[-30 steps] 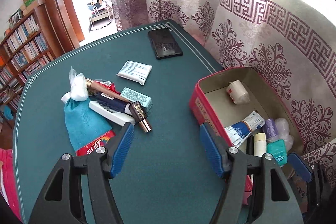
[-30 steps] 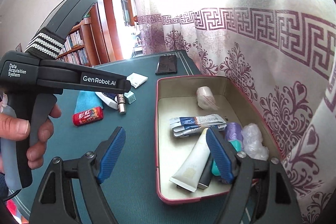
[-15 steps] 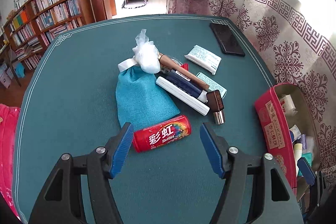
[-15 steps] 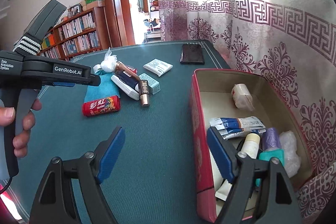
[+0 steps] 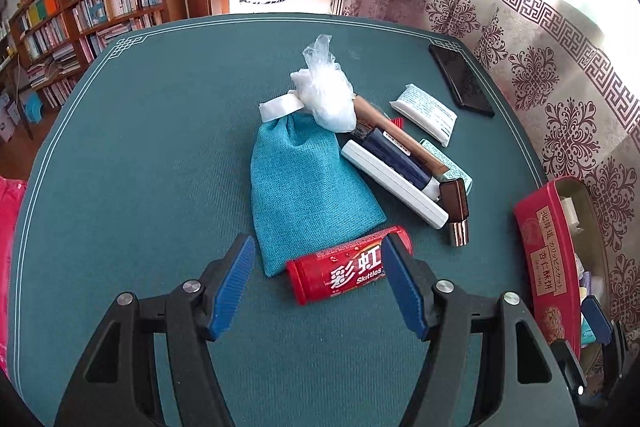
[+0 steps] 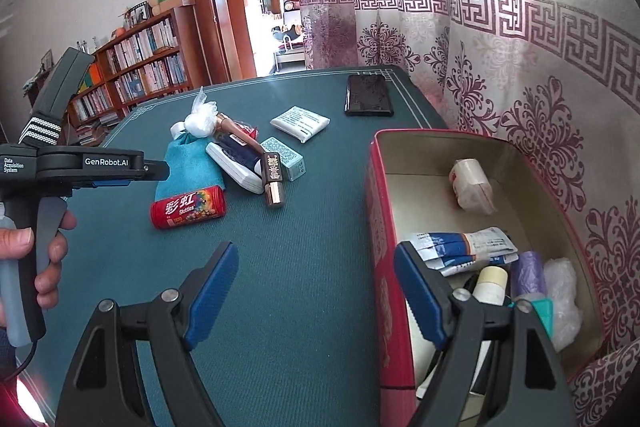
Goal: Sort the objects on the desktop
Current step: 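Grasp the blue cloth bag with the left tool while the right tool grasps the black-gold lipstick tube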
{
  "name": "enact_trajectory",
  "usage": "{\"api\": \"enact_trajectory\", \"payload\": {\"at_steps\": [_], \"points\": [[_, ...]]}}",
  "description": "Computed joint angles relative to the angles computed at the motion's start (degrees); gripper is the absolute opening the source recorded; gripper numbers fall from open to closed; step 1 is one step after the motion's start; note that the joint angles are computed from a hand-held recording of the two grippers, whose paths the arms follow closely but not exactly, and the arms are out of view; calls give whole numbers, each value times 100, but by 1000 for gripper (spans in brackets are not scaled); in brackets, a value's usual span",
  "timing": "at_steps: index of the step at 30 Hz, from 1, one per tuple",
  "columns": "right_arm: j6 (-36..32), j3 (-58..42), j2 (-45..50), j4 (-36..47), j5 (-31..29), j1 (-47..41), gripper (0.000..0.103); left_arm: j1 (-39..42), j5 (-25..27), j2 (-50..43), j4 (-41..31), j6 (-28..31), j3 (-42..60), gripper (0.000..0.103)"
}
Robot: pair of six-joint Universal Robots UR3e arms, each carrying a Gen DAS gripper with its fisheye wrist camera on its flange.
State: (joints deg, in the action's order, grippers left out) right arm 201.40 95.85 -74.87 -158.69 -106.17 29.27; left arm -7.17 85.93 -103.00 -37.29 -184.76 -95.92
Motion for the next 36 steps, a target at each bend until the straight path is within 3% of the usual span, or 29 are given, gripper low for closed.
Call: {"api": "enact_trajectory", "payload": {"at_steps": [13,17,20,24,26,27,30,33,36], "points": [[-107,-1292,449,1111,547,-241,83,331,-660,-1511,-233,7,1398,69],[-42,-1782,801,1355,506,-284,83,358,-722,-1745,-257,26,1574,69],[-102,-2250,1142,1516,450,-236,83,357,-783,-1891,-301,29,1711,76],[-291,-2945,1618,1712,322,-101,83,177,-511,-1990,86,115,1666,77],[-391,-3251,1852,1767,254,-38,83,179,-498,-1942,390,101,1460,72],[-419,-3440,1987,1862,187,-6,83,232,-587,-1866,532,108,1316,63],[-401,-3872,2280,2194,137,40,79,505,-973,-1566,693,91,989,16],[-457,-4249,2544,2510,156,43,70,739,-1190,-1255,811,90,599,12],[-372,-4543,2764,2846,88,18,68,893,-1170,-885,1131,182,39,12]]}}
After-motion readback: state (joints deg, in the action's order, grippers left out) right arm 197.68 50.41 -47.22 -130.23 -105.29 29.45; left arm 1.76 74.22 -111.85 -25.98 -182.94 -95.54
